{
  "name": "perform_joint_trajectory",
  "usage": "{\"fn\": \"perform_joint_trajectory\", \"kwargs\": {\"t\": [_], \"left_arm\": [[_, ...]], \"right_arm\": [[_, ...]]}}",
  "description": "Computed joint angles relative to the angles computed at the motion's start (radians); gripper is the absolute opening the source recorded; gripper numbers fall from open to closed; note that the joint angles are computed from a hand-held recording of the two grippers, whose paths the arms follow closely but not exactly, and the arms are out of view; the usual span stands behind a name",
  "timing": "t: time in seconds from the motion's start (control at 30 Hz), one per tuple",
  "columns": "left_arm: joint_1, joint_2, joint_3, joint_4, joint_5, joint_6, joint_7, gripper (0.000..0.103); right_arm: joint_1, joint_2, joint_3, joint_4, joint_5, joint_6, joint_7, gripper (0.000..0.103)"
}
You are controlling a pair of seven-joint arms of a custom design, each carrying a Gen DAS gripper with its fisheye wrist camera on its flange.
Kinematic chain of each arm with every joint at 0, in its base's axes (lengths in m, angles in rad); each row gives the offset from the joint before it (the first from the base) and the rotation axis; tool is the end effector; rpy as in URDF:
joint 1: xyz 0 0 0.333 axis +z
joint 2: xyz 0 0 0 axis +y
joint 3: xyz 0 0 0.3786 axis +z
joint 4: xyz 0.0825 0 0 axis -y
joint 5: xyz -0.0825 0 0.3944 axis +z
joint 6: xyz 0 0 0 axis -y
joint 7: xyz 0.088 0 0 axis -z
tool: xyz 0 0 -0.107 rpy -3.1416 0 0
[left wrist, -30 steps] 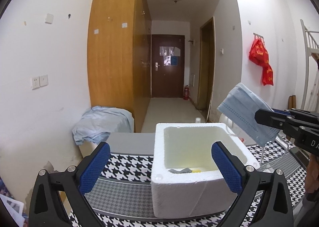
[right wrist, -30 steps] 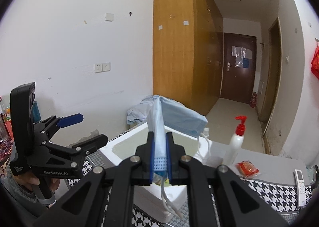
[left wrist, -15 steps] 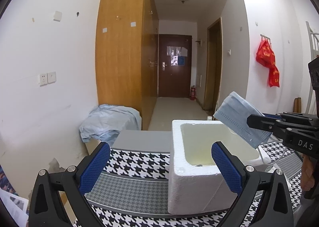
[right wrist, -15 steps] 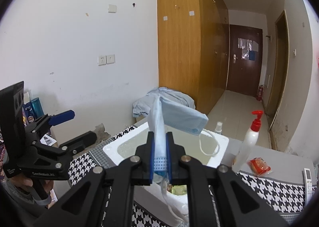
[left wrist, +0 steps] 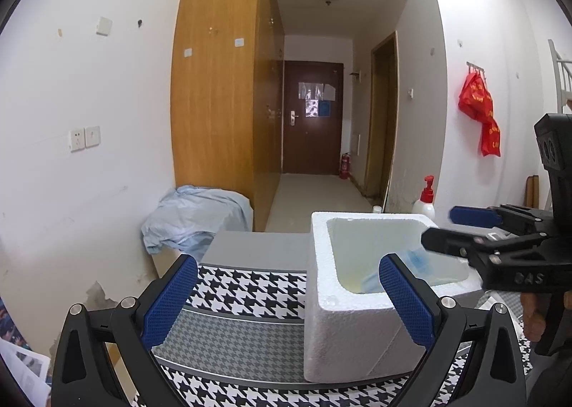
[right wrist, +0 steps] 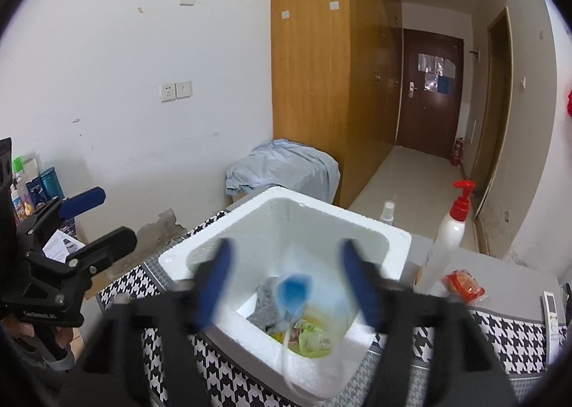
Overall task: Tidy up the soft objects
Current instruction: 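Lower the blue mask into the white foam box and open the right gripper, then withdraw both grippers from the box back over the table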
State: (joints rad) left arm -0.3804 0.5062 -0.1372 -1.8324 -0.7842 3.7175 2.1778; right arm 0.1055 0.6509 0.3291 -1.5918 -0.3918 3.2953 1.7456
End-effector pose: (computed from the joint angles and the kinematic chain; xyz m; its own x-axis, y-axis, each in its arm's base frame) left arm 0.6549 -0.2433 0.4441 -0.0982 -0.9950 0.0205 -0.3269 0.0128 -0.9450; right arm 0.7245 0.3004 0.4469 0.4995 -0.8655 -0.0367 -0.4156 -0.2023 -0.8868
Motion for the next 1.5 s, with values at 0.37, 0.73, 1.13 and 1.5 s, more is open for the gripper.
{"fn": "perform_joint_trajectory", "kwargs": {"t": [0.37, 0.73, 1.13, 1.5], "left_arm": [[-0.018, 0.002, 0.013, 0.006, -0.033, -0.001, 0.032, 0.102], [-0.029, 0.003, 0.004, 0.015, -0.048, 0.006, 0.068, 0.102], [-0.038, -0.01, -0.015, 0.008, -0.049, 0.022, 0.09, 0.102], [-0.055, -0.019, -0.032, 0.001, -0.037, 0.03, 0.098, 0.102]], "right_arm": [[0.027, -0.03, -0.042, -0.048, -0.025, 0.046, 0.007, 0.1], [0.032, -0.061, -0.075, -0.092, -0.062, 0.084, 0.054, 0.102], [-0.013, -0.096, -0.068, -0.152, -0.143, 0.156, 0.141, 0.103], [0.061, -0.155, -0.197, -0.235, -0.138, 0.237, 0.194, 0.103]]}}
